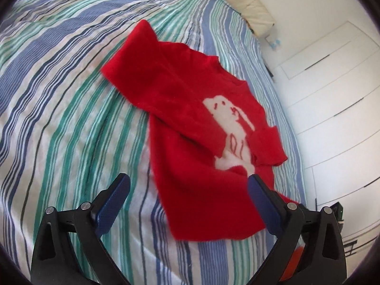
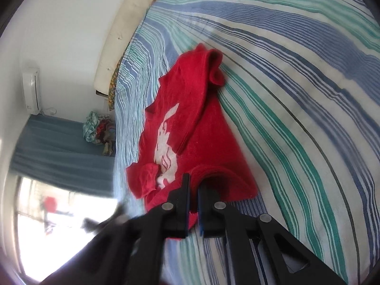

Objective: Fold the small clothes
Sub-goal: 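Grasp the sweater hem with the right gripper and lift it, then grasp the hem with the left gripper while the right gripper holds the hem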

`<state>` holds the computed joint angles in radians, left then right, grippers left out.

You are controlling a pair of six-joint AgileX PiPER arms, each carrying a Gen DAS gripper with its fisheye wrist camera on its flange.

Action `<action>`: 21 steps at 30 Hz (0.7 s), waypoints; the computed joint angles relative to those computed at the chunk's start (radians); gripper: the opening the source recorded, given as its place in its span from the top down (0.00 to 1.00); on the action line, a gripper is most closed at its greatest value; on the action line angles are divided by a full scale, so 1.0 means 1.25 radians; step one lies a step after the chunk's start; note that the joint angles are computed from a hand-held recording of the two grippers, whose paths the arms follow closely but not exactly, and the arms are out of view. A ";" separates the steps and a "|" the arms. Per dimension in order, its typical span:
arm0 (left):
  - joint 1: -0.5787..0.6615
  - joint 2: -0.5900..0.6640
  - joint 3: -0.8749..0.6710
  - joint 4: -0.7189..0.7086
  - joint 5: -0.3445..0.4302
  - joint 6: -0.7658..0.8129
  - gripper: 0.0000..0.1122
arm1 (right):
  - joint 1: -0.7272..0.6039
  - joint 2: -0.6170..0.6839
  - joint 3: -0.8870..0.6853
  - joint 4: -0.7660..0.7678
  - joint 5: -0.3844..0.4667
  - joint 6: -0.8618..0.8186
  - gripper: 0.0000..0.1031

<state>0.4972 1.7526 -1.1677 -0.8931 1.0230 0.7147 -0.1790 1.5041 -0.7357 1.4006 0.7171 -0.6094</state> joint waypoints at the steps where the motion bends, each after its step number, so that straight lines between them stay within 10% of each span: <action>1: 0.016 -0.014 0.025 0.024 -0.004 -0.009 0.12 | -0.003 -0.010 -0.005 -0.029 0.000 0.010 0.95; 9: -0.074 0.011 0.047 0.073 0.030 -0.004 0.13 | 0.046 -0.021 0.001 -0.070 -0.031 -0.019 0.95; 13: -0.175 0.095 -0.126 0.073 0.073 -0.069 0.74 | 0.088 -0.053 0.013 -0.087 -0.082 -0.037 0.95; 18: -0.290 0.199 -0.418 0.130 0.035 -0.256 0.71 | 0.083 -0.041 0.025 0.003 -0.129 -0.129 0.95; 21: -0.307 0.217 -0.473 0.167 0.037 -0.305 0.50 | 0.088 -0.005 0.017 0.056 -0.175 -0.196 0.95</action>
